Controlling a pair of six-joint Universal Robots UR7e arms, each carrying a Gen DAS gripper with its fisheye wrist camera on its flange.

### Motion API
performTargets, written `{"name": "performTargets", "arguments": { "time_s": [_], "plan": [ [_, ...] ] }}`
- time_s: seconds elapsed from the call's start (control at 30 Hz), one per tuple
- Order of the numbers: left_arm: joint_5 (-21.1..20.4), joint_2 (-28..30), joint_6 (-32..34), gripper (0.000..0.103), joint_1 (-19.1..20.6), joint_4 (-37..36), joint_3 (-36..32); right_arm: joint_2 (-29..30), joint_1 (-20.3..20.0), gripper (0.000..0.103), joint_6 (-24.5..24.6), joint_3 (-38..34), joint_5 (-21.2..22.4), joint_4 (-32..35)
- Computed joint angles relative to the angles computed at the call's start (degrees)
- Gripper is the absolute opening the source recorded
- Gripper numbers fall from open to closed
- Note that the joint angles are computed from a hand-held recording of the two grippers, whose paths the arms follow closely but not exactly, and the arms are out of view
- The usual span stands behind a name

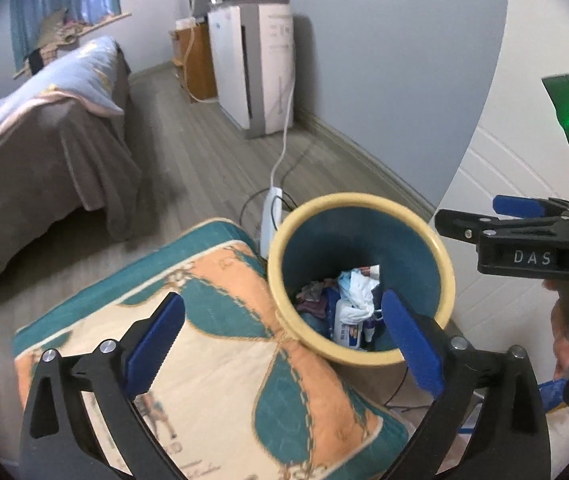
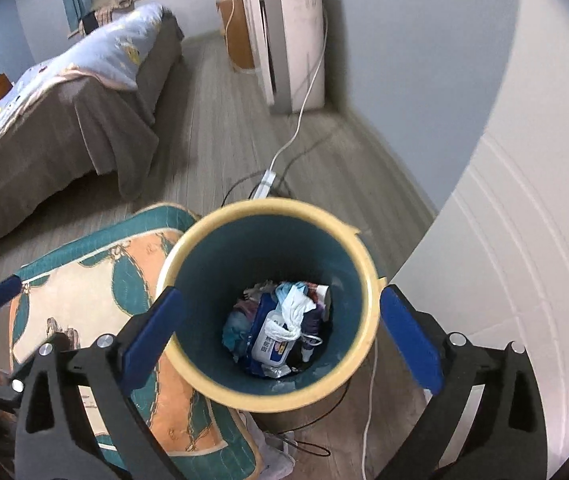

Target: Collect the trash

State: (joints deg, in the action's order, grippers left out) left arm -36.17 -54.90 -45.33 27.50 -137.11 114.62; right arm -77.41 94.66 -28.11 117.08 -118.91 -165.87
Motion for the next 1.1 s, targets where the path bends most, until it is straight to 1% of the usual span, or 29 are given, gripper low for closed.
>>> {"name": "performTargets", "arguments": {
  "time_s": [0.2, 0.23, 0.37, 0.4, 0.43, 0.5, 0.53, 0.6, 0.73, 0.8, 0.87, 0.9, 1.1],
  "plan": [
    [1.0, -4.7, -9.5, 0.098, -4.2, 9.3, 1.4, -5.2, 1.9, 0.097, -0.6, 4.4, -1.1, -4.0],
    [1.3, -5.1, -10.5, 0.098, -4.8, 9.9, 1.7, -6.1, 2.1, 0.097, -0.7, 5.2, -1.2, -4.4],
    [2.5, -5.9, -18.9, 0.098, -7.4, 19.4, 0.7, -9.2, 3.1, 0.097, -0.4, 7.8, -1.5, -5.0],
    [2.9, -6.1, -19.7, 0.098, -8.0, 20.3, 0.8, -10.2, 3.3, 0.097, -0.2, 8.6, -1.1, -5.1],
    [3.4, -6.3, -19.7, 0.098, -8.6, 19.7, 1.2, -10.8, 3.5, 0.097, -0.2, 9.3, -1.0, -5.4],
    [4.9, -6.8, -19.0, 0.098, -9.7, 17.0, 2.7, -11.6, 4.4, 0.097, -0.7, 10.8, -2.2, -7.8],
    [6.2, -6.6, -19.1, 0.098, -10.1, 16.9, 3.1, -11.6, 4.9, 0.097, -1.5, 11.7, -3.0, -10.5],
    [8.4, -6.4, -21.1, 0.098, -10.4, 19.2, 3.2, -12.0, 5.5, 0.097, -3.6, 13.5, -3.3, -15.3],
    [8.8, -6.1, -17.6, 0.098, -9.4, 13.7, 4.6, -10.9, 7.3, 0.097, -9.1, 15.7, -4.9, -25.4],
    [9.7, -5.7, -18.3, 0.098, -8.9, 14.9, 4.3, -10.1, 7.9, 0.097, -11.6, 16.5, -5.7, -29.2],
    [10.3, -5.3, -18.9, 0.098, -8.8, 16.4, 3.9, -9.7, 8.0, 0.097, -12.6, 16.6, -6.0, -29.3],
    [10.4, -5.1, -18.6, 0.098, -8.8, 16.7, 3.9, -9.8, 7.8, 0.097, -12.5, 16.5, -5.7, -28.1],
    [9.7, -4.8, -16.0, 0.098, -8.7, 15.5, 4.6, -10.0, 7.4, 0.097, -10.3, 15.8, -5.6, -23.8]
  ]
}}
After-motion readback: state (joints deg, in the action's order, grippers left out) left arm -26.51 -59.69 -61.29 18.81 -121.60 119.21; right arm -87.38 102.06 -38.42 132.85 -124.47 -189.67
